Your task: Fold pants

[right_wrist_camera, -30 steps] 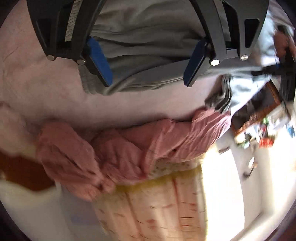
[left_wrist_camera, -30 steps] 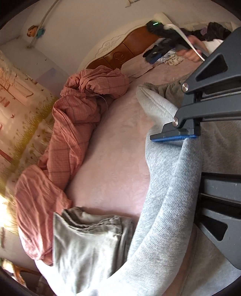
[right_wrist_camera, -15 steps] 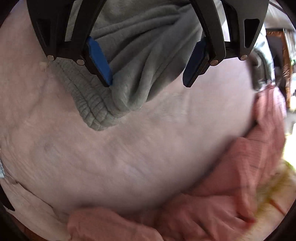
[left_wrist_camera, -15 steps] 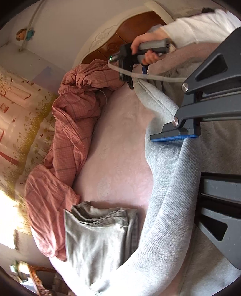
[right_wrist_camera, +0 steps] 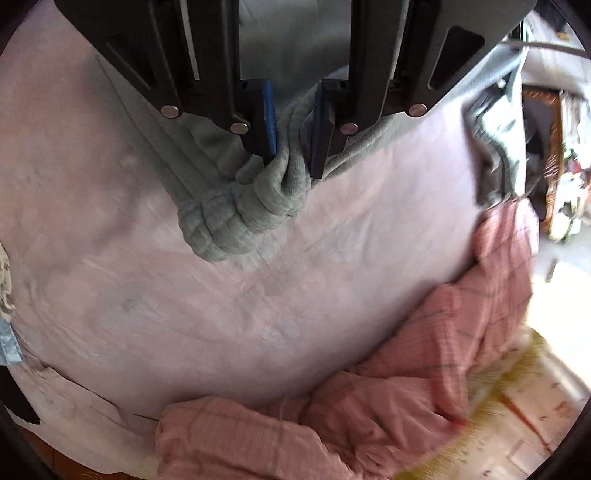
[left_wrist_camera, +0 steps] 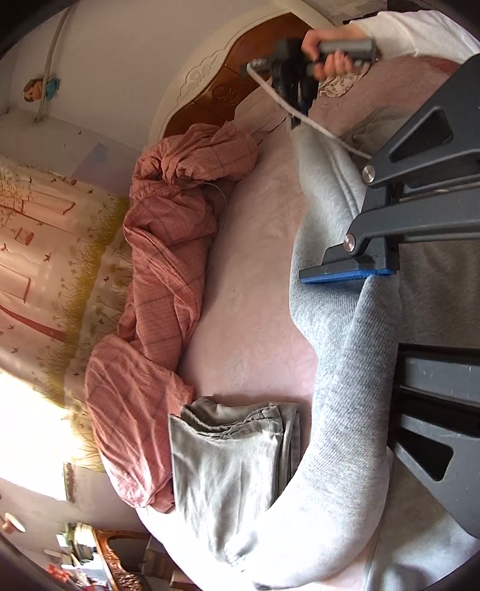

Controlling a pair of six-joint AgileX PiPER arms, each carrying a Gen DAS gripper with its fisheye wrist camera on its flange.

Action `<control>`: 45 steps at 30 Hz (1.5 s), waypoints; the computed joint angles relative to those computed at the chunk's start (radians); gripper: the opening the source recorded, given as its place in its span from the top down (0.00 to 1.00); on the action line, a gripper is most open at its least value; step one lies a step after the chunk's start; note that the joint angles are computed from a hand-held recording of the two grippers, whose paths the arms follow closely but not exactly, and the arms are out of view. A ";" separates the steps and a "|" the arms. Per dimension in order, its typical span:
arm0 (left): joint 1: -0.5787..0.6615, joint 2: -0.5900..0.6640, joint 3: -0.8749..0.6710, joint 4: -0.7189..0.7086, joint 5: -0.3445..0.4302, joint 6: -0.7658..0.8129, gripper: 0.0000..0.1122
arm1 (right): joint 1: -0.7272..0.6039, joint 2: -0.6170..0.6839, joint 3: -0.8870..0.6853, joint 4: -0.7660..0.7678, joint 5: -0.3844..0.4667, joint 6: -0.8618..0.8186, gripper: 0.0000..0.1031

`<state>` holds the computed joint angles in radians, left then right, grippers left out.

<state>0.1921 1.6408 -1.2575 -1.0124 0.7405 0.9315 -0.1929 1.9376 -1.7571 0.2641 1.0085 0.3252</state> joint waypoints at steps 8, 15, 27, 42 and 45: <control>0.005 -0.234 0.172 0.002 0.010 0.045 0.91 | -0.213 -0.446 0.468 0.267 0.008 -0.353 0.84; 0.009 -0.436 0.440 0.011 -0.091 0.086 0.91 | -0.376 -0.653 0.758 0.438 0.032 -0.668 0.84; -0.107 -0.469 0.838 -0.174 -0.394 0.271 0.90 | -0.583 -0.707 1.259 0.927 -0.152 -1.481 0.84; -0.101 -0.537 0.974 -0.330 -0.435 0.446 0.89 | -0.402 -0.761 1.350 0.909 -0.435 -1.407 0.84; -0.095 -0.613 1.039 -0.499 -0.437 0.621 0.89 | -0.482 -0.831 1.385 0.964 -0.371 -1.471 0.84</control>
<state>0.0975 1.0281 -0.2186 -1.5113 0.3039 1.5530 -0.6751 1.1063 -0.3720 1.2282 0.6372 -1.1459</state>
